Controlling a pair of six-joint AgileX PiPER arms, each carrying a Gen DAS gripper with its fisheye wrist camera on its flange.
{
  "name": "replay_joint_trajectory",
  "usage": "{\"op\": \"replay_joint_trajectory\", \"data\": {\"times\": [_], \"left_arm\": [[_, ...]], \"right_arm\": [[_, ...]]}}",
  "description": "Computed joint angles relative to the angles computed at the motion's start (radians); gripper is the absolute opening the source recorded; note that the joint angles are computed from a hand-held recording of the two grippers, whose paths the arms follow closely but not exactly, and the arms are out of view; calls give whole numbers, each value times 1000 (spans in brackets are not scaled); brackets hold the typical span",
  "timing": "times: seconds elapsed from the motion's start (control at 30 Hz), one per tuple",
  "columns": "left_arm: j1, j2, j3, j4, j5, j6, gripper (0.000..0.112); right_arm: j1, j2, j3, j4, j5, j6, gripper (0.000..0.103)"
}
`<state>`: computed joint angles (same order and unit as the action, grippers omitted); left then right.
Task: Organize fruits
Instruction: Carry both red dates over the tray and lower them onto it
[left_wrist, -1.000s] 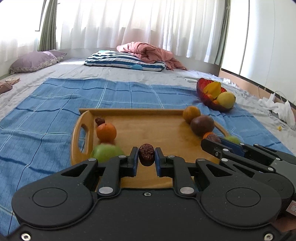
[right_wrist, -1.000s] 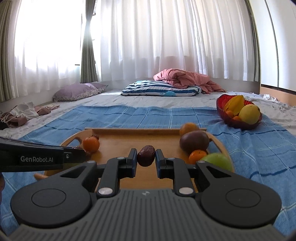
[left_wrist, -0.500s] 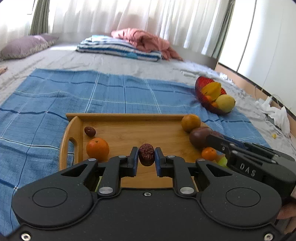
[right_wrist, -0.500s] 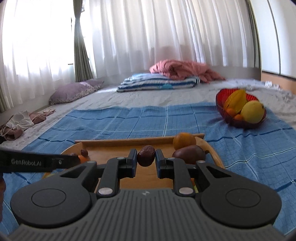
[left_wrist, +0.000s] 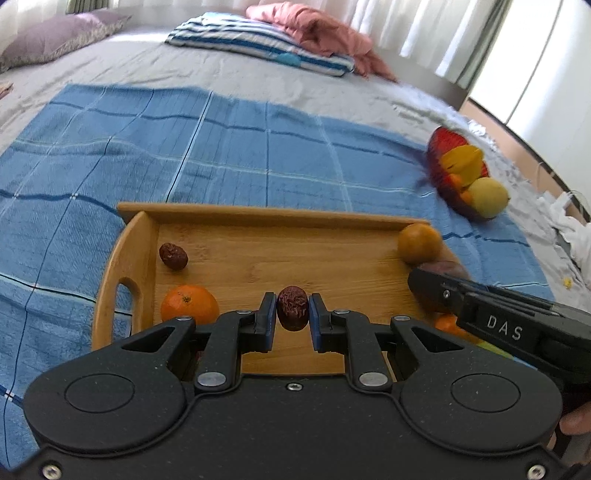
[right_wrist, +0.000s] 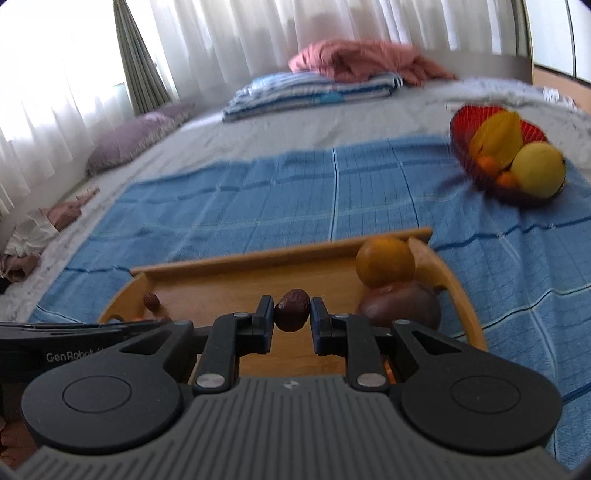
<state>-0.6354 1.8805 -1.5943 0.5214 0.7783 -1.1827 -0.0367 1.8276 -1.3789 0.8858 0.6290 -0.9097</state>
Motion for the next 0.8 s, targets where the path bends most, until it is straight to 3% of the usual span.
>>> {"op": "replay_joint_trajectory", "data": {"times": [0.33,0.8], "left_arm": [[13,81,-68,-39,38,62,18],[13,116,-96,-46,54,81,18]], "right_arm": [[54,83,-74,-249,23,204,26],[66,112,-93,-278,16,228,26]]}}
